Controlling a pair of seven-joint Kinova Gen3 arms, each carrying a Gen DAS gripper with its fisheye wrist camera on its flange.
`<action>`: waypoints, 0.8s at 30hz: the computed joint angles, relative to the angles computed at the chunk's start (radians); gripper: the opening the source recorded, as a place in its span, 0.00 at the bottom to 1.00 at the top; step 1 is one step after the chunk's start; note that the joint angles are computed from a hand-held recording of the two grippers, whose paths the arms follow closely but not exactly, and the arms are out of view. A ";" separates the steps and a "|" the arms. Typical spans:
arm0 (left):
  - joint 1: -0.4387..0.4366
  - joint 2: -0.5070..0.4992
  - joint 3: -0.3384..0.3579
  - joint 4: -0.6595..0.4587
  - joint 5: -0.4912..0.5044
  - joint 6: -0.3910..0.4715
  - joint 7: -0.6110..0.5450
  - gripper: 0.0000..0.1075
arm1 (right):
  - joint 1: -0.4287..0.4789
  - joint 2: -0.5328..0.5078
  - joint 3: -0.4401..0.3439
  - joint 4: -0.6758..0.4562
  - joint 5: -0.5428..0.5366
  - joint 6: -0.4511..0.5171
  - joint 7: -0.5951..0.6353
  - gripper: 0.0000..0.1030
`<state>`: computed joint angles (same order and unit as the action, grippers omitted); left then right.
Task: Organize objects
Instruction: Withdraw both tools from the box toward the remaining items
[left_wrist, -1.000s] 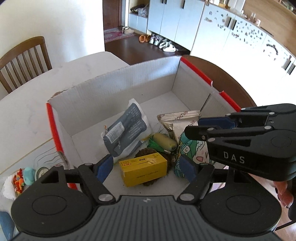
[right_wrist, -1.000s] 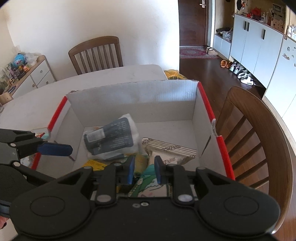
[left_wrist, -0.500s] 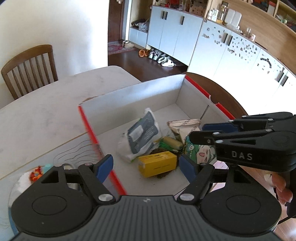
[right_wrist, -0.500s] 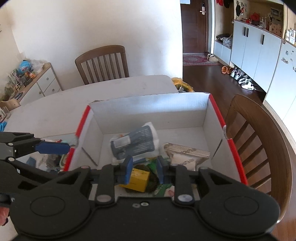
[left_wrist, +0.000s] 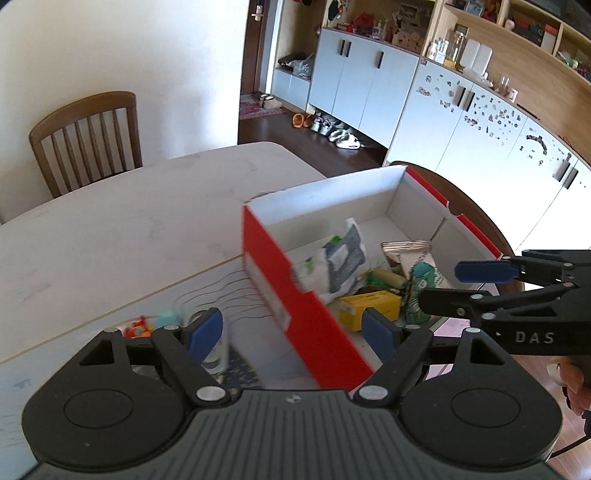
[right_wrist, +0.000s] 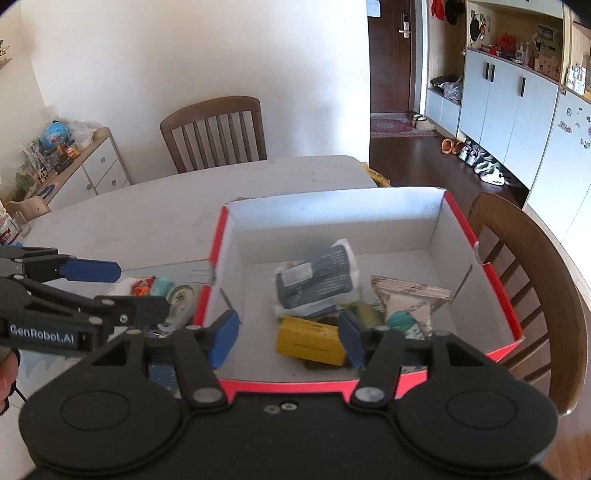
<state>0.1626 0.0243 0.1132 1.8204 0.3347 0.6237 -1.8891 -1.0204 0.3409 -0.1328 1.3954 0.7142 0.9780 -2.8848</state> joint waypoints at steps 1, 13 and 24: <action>-0.010 -0.009 -0.008 0.008 0.019 0.002 -0.029 0.78 | -0.009 0.006 0.000 -0.010 0.006 0.008 -0.007 0.60; -0.091 -0.078 -0.097 0.080 0.170 0.044 -0.298 0.82 | -0.122 0.092 0.026 -0.147 0.040 0.101 -0.066 0.79; -0.157 -0.098 -0.159 0.121 0.258 0.057 -0.449 0.96 | -0.207 0.164 0.062 -0.262 0.046 0.170 -0.066 0.90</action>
